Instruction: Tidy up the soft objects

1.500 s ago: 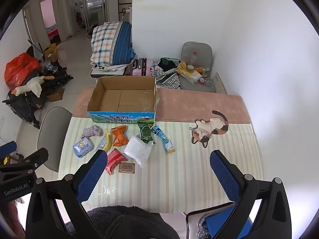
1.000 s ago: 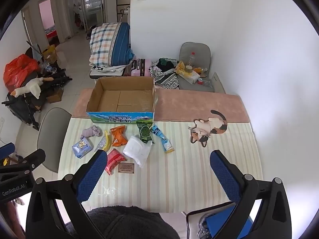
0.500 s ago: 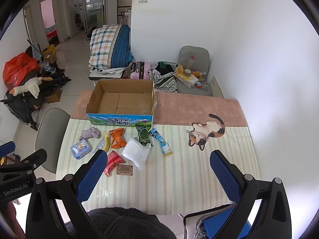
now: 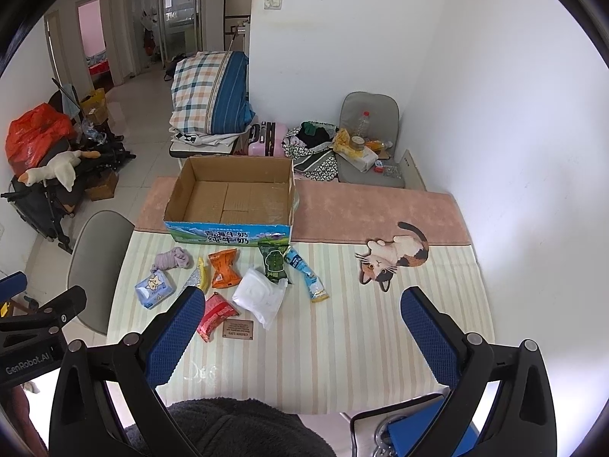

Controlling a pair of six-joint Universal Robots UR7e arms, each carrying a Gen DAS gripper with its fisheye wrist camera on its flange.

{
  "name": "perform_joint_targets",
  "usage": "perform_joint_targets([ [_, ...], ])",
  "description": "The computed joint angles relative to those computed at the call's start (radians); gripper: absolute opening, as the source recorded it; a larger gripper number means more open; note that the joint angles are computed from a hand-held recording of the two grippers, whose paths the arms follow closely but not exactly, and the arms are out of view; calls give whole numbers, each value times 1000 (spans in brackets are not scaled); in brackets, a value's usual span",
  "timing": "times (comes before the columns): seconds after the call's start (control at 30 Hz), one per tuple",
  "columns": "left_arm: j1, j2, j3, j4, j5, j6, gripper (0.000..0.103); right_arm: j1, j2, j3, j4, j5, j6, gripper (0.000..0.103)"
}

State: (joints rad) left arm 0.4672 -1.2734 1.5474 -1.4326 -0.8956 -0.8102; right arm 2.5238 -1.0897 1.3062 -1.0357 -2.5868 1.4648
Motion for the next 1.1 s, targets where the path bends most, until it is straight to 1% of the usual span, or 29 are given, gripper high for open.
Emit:
perform_joint_targets([
  [0.4,-5,-3,5,-6,-1,-5,103,1,-1,-6,0,-1,-9,103],
  [0.67,-9,3,6,-16,1,-9,103,-3,-17,16,-38,-13,-43,103],
  [0.93,-15,5,3,-17,10,-16,103,3,-20,29,-51,-17,-42,103],
  [1.1,-17,0,6,-14,15,-18,103,3,-25,40,-80,-19,-70,103],
])
